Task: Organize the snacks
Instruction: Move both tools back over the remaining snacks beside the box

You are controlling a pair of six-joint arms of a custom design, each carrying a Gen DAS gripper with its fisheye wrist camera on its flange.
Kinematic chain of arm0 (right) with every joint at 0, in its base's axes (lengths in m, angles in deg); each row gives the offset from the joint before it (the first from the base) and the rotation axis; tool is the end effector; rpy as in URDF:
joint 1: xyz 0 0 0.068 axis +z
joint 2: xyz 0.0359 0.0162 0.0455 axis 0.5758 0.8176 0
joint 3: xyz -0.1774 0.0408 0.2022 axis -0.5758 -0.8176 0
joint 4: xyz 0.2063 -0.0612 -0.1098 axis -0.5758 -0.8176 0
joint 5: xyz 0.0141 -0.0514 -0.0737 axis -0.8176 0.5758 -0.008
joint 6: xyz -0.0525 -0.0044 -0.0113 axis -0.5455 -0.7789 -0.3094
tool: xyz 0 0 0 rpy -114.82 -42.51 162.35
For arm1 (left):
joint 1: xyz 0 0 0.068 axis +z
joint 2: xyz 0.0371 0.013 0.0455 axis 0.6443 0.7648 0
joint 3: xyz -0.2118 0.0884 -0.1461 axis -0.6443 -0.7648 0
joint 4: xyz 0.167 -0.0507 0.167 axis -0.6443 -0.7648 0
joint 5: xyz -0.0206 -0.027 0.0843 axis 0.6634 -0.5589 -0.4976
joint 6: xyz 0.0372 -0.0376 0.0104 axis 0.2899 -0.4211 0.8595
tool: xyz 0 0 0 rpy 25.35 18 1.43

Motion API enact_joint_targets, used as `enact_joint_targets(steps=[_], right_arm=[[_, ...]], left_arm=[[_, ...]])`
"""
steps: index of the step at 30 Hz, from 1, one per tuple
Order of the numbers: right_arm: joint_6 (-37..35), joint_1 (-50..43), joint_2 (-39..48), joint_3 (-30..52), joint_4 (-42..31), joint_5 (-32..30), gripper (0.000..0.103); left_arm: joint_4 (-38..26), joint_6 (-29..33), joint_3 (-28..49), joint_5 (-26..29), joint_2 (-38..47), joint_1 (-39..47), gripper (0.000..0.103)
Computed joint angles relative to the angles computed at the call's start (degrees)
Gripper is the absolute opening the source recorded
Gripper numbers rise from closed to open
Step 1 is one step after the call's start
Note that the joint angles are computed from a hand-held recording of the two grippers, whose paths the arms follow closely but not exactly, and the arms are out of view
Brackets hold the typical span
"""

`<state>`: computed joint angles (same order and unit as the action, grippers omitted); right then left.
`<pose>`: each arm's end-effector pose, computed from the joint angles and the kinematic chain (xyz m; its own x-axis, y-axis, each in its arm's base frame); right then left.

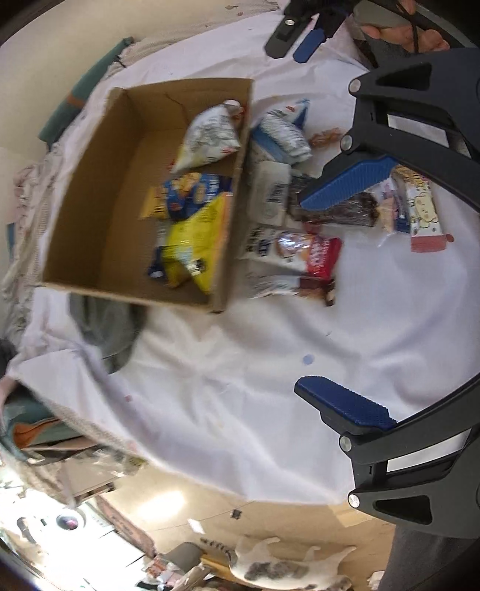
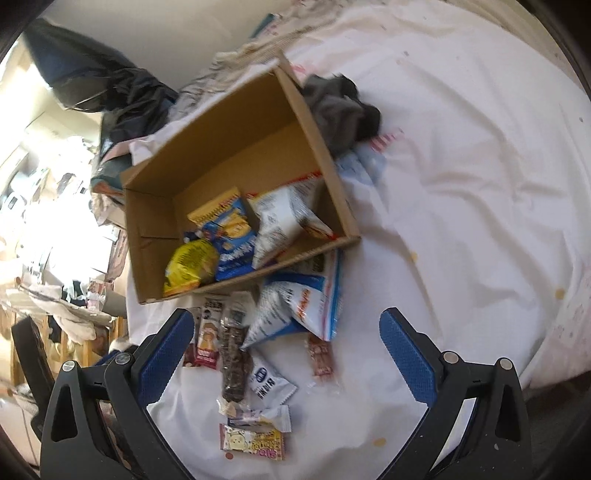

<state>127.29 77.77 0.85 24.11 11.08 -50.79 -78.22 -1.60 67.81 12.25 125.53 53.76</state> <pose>0.1165 0.0896 0.2098 -0.5633 0.7349 -0.3777 0.5270 0.6716 0.5207 0.2765 0.0545 0.2261 -0.8290 0.3931 -0.3978 0.4687 0.8764 -0.1107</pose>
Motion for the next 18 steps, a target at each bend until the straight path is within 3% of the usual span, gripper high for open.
enact_joint_targets(steps=[8, 18], right_arm=[[0.61, -3.57, -1.32, -1.91, 0.69, -3.00, 0.103], [-0.47, -7.17, -2.51, -4.11, 4.08, -7.39, 0.103]], left_arm=[[-5.70, 1.01, -2.89, 0.71, 4.48, -6.57, 0.089], [4.32, -7.93, -9.51, -5.61, 9.42, -18.10, 0.089]])
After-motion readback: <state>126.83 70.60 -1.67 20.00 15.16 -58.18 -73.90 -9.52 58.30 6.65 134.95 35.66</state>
